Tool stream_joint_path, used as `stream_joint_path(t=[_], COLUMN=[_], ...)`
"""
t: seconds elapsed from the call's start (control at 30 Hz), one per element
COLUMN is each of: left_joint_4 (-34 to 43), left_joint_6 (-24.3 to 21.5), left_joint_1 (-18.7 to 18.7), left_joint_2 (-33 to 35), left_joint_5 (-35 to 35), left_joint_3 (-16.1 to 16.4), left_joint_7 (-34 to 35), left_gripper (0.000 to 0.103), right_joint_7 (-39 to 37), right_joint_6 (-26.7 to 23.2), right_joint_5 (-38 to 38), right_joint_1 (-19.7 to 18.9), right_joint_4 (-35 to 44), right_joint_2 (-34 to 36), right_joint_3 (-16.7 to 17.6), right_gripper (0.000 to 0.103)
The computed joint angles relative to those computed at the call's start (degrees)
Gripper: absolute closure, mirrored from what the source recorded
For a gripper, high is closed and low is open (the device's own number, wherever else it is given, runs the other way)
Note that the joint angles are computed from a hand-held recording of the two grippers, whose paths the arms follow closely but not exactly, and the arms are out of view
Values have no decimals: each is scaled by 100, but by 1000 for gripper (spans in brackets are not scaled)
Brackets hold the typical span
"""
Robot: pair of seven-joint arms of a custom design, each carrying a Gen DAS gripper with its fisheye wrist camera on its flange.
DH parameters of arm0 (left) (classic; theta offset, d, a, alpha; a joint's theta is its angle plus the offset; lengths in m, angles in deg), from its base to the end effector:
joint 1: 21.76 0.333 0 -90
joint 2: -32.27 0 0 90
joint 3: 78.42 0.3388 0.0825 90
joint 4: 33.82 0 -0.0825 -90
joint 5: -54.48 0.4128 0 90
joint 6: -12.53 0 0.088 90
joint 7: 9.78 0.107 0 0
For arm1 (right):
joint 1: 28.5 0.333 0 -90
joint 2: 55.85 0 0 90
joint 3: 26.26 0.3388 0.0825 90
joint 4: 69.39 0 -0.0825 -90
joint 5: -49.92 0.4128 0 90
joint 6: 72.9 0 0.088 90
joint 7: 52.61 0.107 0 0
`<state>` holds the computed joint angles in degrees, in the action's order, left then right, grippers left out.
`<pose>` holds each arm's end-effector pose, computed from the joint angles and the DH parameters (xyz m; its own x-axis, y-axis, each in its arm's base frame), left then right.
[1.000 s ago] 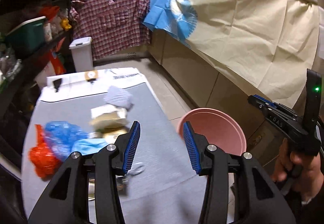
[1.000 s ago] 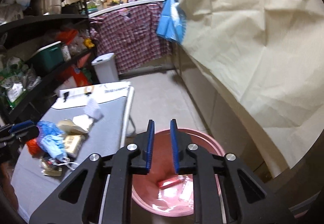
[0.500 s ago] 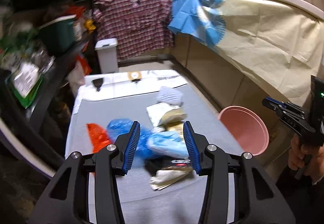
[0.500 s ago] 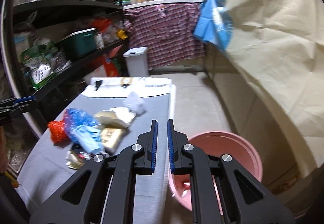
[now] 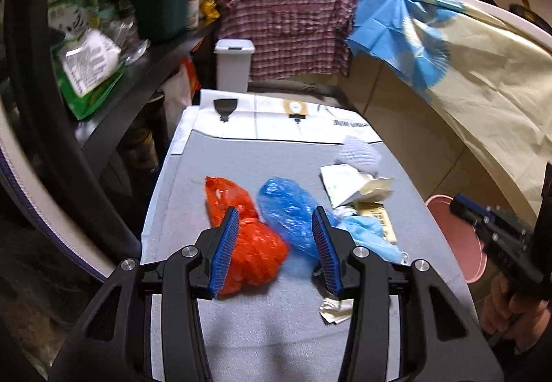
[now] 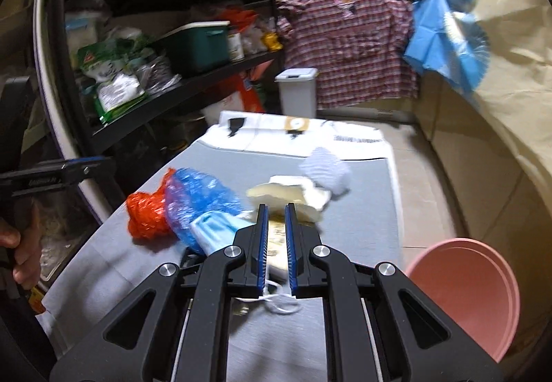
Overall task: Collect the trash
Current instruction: 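Move both tools back to the table toward the bags and mask, then grasp the blue face mask with the right tool while the left tool grasps the red bag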
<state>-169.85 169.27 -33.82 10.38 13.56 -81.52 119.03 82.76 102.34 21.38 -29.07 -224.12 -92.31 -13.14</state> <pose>0.4828 -0.1073 0.5570 -0.4382 -0.8862 0.1505 -0.6426 0.1917 -0.7418 0.3859 0.1338 0.5267 -0.0175 -0.9956 -0.0918 -0.5373 0.0868 -0.8389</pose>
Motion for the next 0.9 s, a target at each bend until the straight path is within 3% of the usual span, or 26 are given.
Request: stream_joint_path(t=[0.2,0.47,0.63,0.8,0.9], left_joint_4=[147,317,383,352,341], left_joint_6=[-113,-275,-518,-539,-575], left_joint_1=[229,439,470,465,474], left_joint_2=[383,779,893,874,873], left_joint_5=[397,958,1020,1106,1192], left_joint_3=[-143,-289,-291,-329,-356], left_joint_7=[-347,-791,-842,-832,-842], left_gripper=[59,59,59,59,65], right_joint_7=[-465,-1328,-1459,-1531,-1643], right_joint_6=[193,-139,-405,-510,-559], right_joint_5=[123,473,461,524,610], right_joint_1=[555,1299,1216,1258,1338], right_joint_4=[261,492,566,569,581], right_joint_2=[745,1269,1365,1365,1371], right_joint_3=[-308,-769,-612,-670,-747], right_gripper=[91,89,89,89,89])
